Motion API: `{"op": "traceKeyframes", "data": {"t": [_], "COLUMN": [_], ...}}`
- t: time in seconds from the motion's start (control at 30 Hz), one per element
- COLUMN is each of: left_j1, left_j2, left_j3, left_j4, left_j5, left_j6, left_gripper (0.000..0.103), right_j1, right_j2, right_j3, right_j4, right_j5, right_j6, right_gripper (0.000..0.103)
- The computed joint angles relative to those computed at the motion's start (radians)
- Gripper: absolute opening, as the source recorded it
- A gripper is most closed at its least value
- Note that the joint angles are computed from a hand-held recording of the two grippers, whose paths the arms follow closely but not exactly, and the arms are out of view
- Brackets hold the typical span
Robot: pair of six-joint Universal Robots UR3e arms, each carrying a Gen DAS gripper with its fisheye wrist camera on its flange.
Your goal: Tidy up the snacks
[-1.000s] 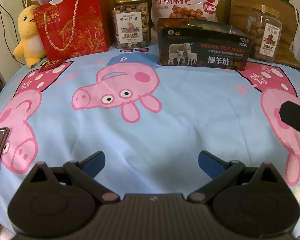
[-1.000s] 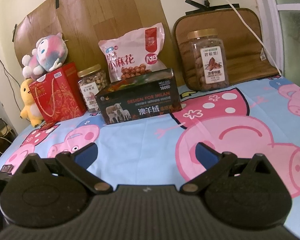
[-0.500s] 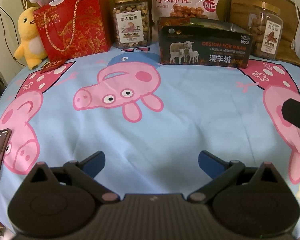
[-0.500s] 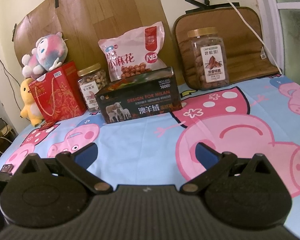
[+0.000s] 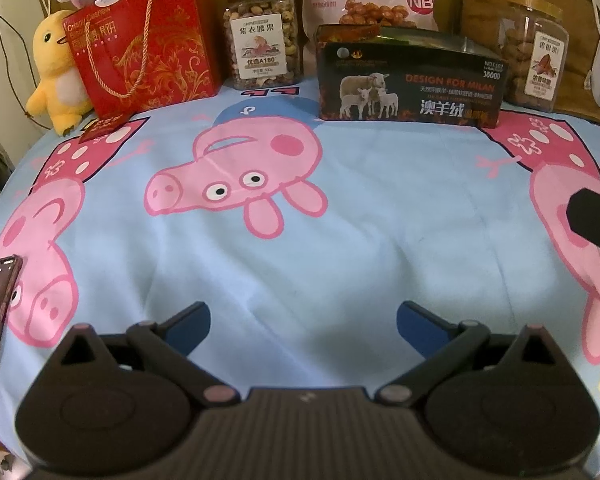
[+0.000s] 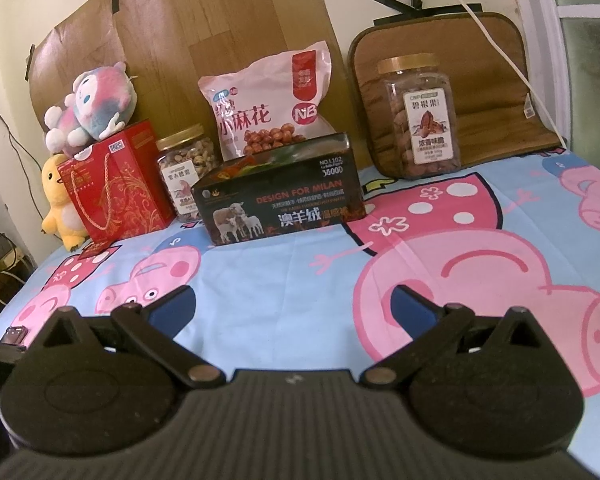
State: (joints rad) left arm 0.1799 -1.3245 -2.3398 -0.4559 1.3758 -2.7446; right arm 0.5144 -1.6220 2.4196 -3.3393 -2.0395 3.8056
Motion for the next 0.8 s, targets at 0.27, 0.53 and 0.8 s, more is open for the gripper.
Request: {"op": "traceKeyframes", "data": {"t": [0.27, 0.53, 0.8], "left_j1": [0.005, 0.011, 0.013], "left_j2": [0.001, -0.003, 0.000], "left_j3": [0.003, 0.008, 0.011], "left_j4": [-0.016, -0.025, -0.039], "left_j5": [-0.007, -0.014, -0.015], "left_j6": [0.002, 0.007, 0.012], "left_gripper": [0.103, 0.103, 0.103], "right_j1": [-0.008, -0.012, -0.013], "right_j2": [0.000, 0.001, 0.000], "right_j3": [0.006, 0.010, 0.009], "right_j4": [-0.007, -0.014, -0.012], "right_j5": [0.008, 0.013, 0.015], "right_j6": [-0.002, -0.010, -0.009], "right_gripper": [0.103, 0.103, 0.103]}}
